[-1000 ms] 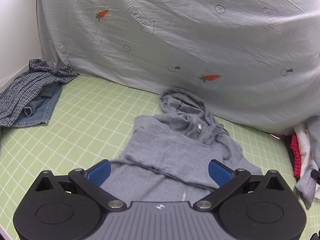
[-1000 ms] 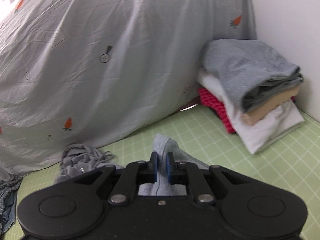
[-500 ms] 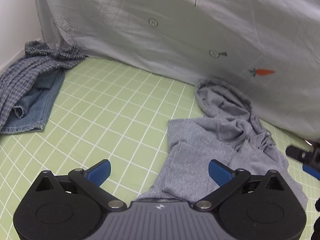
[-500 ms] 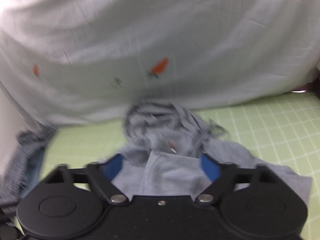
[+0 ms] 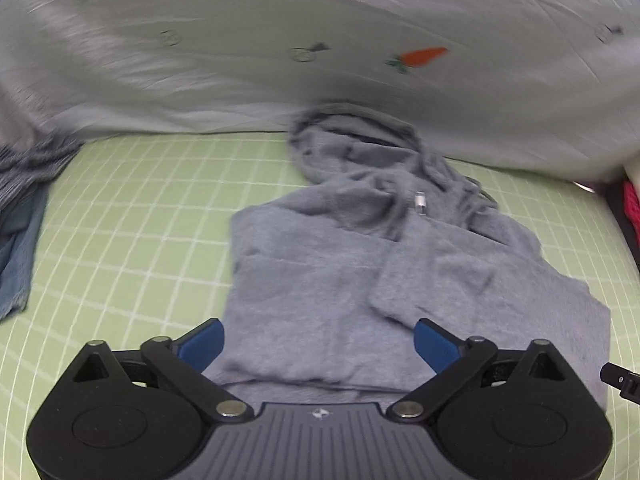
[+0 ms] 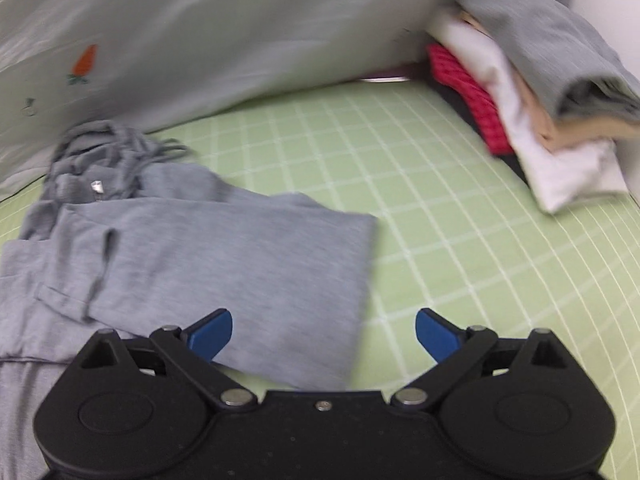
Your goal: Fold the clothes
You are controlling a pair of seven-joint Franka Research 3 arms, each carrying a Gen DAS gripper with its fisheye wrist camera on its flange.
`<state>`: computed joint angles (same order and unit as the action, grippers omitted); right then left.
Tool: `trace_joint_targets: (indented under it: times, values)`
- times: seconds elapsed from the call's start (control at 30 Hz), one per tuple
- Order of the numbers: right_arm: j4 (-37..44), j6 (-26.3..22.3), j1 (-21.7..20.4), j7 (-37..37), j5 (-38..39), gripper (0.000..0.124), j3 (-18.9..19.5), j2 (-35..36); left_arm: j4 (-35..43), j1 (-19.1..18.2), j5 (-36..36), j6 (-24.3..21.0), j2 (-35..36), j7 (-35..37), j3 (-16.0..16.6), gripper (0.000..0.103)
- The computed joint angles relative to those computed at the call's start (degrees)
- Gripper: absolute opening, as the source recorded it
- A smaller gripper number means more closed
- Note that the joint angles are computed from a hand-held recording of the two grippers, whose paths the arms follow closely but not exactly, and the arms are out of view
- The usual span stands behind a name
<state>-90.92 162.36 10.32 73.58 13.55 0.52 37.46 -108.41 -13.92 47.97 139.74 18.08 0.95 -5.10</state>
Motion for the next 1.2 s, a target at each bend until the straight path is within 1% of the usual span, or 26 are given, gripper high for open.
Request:
trace_joint_targets:
  times: [0.07,0.13,0.2,0.23,0.27,0.37,0.4,0.43,0.5,0.53,0.57,0.6,0.67,0.73,0.87,0.97,1.07,1.2]
  values:
    - [0.90,-1.11,0.57,1.93,-0.60,0.099,-1.69,0.90,3.17,0.41,-0.91,0.94,2.73,3.08,-0.25,0.091]
    - [2.28,-2.35,0.72,3.30,-1.30,0.099,-2.52,1.99,6.25,1.06,-3.08,2.31,5.66,6.54,-0.30,0.077]
    - [4.09,-3.72,0.68,4.47,-1.91,0.099,-2.94,3.29,9.71,1.68,-6.33,2.78,8.80,10.70,-0.34,0.072]
    - [5.06,-4.47,0.63,5.06,-2.16,0.099,-3.07,3.91,11.31,1.70,-7.74,2.48,10.16,12.25,-0.17,0.068]
    - [6.15,-5.31,0.55,5.57,-2.35,0.099,-3.04,4.57,12.96,1.74,-9.14,2.13,11.54,13.80,-0.02,0.067]
    - [8.30,-6.83,0.32,6.04,-3.09,0.099,-2.75,5.87,15.41,1.75,-12.44,2.67,14.05,15.90,0.71,0.060]
    - [8.75,-7.11,0.27,5.95,-3.35,0.099,-2.66,6.13,15.99,1.85,-13.46,3.00,14.70,16.52,0.86,0.053]
    - [9.25,-7.58,0.18,5.71,-3.60,0.099,-2.52,6.45,16.44,1.92,-14.41,3.31,15.22,17.10,0.97,0.042]
    - [10.31,-8.60,0.02,5.11,-4.04,0.099,-2.28,7.13,17.19,1.35,-15.36,2.77,15.75,17.28,1.64,0.036]
    - [10.88,-9.23,-0.25,4.66,-4.00,0.099,-1.94,7.47,17.57,1.06,-15.67,2.35,15.98,17.23,1.93,0.031]
    - [11.24,-9.60,-0.55,4.26,-3.76,0.099,-1.56,7.66,17.17,0.86,-15.65,2.91,15.72,16.95,2.22,0.028]
    - [11.54,-9.91,-0.84,3.86,-3.48,0.099,-1.21,7.83,16.24,0.74,-15.40,4.14,15.15,16.50,2.50,0.021]
    - [11.64,-9.91,-0.93,3.82,-3.09,0.099,-1.11,7.84,14.16,0.16,-14.18,6.76,13.65,15.14,3.22,0.018]
    - [10.95,-9.41,-0.79,4.06,-2.95,0.099,-1.35,7.39,12.57,-0.92,-12.13,8.16,12.09,13.05,4.16,0.015]
    - [8.28,-7.72,-0.48,4.77,-2.95,0.099,-1.92,5.73,9.34,-2.93,-6.84,9.82,8.21,6.99,5.55,0.014]
    - [5.80,-6.51,-0.35,5.04,-2.97,0.099,-2.07,4.20,7.35,-3.86,-2.39,9.37,5.21,2.36,5.69,0.014]
    - [3.58,-5.57,-0.54,4.16,-2.84,0.099,-1.52,2.83,4.46,-3.75,1.81,9.92,1.78,-3.37,5.26,0.013]
    - [0.59,-3.78,-1.30,0.68,-1.73,0.099,0.52,0.91,0.26,-2.46,7.76,11.36,-2.83,-12.62,4.62,0.013]
